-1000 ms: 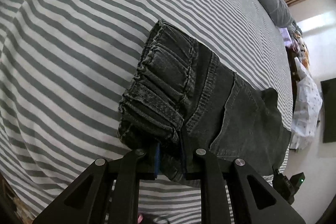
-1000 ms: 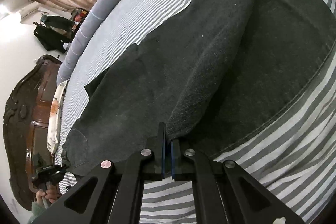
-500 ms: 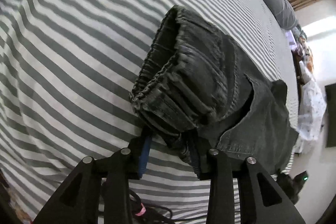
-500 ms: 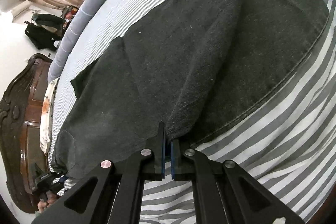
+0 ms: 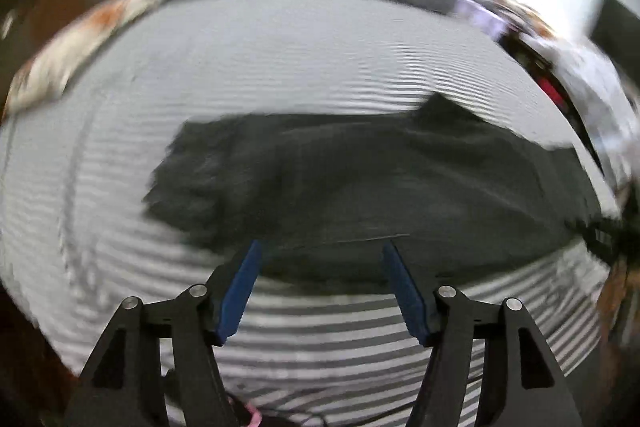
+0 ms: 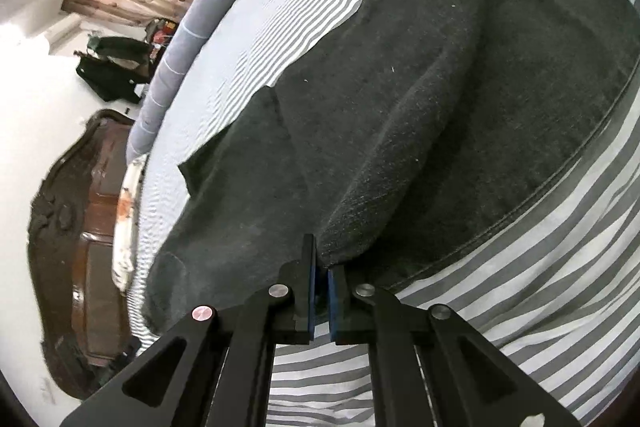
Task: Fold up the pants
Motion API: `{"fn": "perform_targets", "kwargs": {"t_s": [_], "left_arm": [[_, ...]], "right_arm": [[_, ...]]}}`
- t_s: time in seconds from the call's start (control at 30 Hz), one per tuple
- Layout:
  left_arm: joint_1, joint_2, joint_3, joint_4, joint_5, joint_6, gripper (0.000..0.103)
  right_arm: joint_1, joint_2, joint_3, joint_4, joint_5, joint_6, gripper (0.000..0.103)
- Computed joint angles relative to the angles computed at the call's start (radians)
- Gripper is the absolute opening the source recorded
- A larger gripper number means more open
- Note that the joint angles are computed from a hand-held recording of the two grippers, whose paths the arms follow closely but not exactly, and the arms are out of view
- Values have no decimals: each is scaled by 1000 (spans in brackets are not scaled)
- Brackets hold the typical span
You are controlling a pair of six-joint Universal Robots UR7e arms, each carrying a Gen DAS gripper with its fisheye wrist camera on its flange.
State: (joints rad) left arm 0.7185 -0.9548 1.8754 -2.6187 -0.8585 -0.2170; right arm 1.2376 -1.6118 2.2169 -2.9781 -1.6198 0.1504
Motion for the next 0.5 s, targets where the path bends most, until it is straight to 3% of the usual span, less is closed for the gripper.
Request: {"fn": "perform_targets", "kwargs": {"t_s": [0.23,0.5], "left_arm": [[-93,206,-68,-158,-37,257,66],[-152,379,-163,-199,-55,405,66]], "right_arm": [[1,-5,-28,43,35,19,5],[-10,-12,-59,94,85,20,5]]}}
